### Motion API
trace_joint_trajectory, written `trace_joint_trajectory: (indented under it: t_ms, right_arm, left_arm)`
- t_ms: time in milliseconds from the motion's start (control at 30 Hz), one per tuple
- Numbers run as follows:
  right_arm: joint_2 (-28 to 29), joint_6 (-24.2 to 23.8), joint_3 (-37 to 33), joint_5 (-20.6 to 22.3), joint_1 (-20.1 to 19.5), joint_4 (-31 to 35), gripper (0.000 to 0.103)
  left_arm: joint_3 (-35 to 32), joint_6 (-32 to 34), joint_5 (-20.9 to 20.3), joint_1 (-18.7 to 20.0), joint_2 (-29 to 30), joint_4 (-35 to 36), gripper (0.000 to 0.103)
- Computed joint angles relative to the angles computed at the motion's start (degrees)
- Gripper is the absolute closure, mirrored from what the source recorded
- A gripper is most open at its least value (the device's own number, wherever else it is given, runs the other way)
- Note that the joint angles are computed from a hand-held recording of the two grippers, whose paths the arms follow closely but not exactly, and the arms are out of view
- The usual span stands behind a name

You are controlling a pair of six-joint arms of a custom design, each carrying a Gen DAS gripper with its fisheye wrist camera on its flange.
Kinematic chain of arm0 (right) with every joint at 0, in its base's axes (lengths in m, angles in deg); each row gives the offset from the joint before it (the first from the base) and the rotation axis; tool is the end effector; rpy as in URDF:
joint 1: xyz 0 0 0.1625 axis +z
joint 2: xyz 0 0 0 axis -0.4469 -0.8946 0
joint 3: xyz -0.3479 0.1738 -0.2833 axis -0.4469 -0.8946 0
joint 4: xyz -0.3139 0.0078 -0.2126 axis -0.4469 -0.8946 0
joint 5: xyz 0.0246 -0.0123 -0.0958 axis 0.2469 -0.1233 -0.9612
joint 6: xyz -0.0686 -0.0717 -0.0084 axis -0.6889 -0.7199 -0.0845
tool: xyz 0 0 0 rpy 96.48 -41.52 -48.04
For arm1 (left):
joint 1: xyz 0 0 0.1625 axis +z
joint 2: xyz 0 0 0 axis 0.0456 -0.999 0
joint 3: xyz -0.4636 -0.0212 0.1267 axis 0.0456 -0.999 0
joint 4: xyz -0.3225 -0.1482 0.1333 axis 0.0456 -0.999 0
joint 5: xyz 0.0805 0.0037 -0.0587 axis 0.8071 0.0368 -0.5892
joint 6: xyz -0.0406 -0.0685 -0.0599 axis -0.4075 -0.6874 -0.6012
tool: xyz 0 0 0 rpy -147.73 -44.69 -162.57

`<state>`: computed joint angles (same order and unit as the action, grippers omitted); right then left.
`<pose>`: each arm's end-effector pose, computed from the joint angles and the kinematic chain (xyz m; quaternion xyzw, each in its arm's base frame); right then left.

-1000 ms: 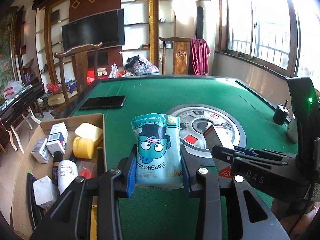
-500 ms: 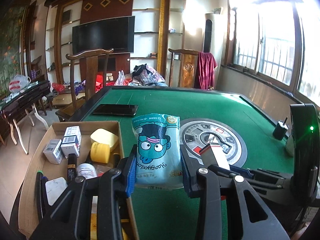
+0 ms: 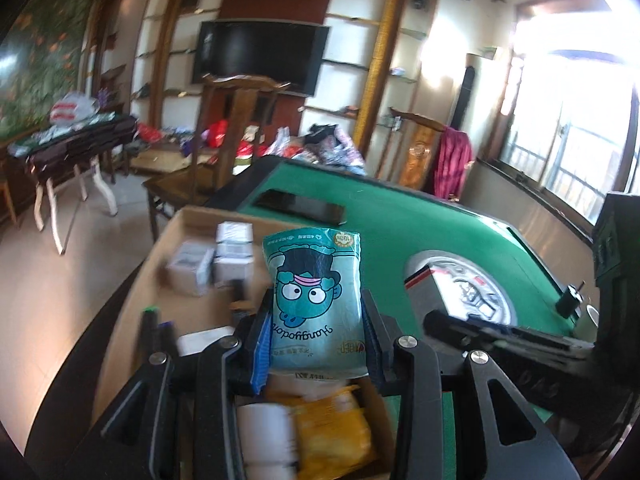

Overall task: Organize objects
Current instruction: 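Lower the tissue pack and white box into the tray and open both tools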

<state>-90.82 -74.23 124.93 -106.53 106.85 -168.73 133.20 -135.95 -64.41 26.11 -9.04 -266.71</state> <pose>0.0446 -0.5443 0.1802 0.3191 -0.9149 0.2219 0.1091 -0.2960 -0.4233 -0.0169 0.0153 0.8002 -0.5182 0.3017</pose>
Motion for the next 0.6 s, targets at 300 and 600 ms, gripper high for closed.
trace_joint_trajectory:
  t_ms: [300,600]
  right_arm:
    - [5.1,0.3,0.1,-3.5,6.8,-0.5,0.076]
    - [11.5,2.4,-2.9,-8.2,11.7,-0.4,0.076]
  left_arm:
    - [8.3,-15.2,-4.6,0.3,-4.7,6.9,0.064]
    - [10.7,-17.1,-7.0,1.3,-3.8,4.5,0.064]
